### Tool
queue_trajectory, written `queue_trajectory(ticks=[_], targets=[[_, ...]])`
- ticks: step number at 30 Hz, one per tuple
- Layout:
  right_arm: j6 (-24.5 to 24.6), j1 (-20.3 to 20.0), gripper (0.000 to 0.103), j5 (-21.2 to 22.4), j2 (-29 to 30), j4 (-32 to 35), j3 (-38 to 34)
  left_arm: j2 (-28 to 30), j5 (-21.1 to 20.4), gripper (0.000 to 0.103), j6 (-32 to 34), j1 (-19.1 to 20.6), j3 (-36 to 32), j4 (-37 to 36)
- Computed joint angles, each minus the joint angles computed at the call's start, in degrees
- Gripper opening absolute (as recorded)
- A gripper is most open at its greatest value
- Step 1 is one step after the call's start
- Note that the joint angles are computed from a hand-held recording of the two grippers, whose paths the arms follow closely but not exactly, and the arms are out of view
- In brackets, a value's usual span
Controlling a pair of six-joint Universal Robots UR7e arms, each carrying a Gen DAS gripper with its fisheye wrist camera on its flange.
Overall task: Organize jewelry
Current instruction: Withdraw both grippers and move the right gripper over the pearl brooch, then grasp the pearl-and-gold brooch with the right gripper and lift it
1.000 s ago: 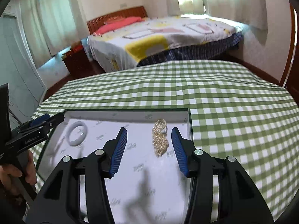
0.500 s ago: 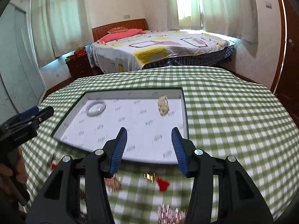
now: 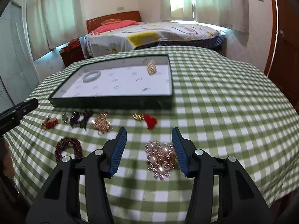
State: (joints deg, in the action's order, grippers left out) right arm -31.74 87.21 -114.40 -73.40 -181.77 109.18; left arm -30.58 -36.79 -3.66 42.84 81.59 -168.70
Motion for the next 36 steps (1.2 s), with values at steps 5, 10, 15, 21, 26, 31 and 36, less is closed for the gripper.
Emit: queue_trajectory(ticks=[5,10,15,21,26,31,36], targets=[[-0.52,-0.75,0.059,-0.98,0.10,-0.92,0.92,-0.33,-0.70,0.078,-1.40,-0.41,1.82,0.02],[-0.66,-1.29,0.059,-1.11,0.41,-0.66,1.10,-0.14,-1.25,0.078,-1.82,-0.65,2.59,0.55],[-1.16,-1.33,0.059,-1.62,1.10,-0.99,0.83,0.01,-1.87,0.078,-2.78,-0.59,2.74,1.61],[-1.72,-1.25,0.041,-2.07,1.35,-0.96,0.95,0.15,-2.05,0.078,-3.01,-0.54,2.64,2.11],[-2.18,-1.20,0.037,-1.61,1.14,-1.30,1.10,0.15,-2.25,0.078,-3.54,-0.57,2.64,2.81],[-2.42,-1.06,0.035,-1.24,1.01,-1.67,1.26,0.11,-2.45,0.078,-3.52,-0.60,2.80,3.04],[-2.05,-1.12,0.034,-0.88,0.84,-1.65,1.26,0.12,-2.93,0.078,-3.39,-0.72,2.87,3.21]])
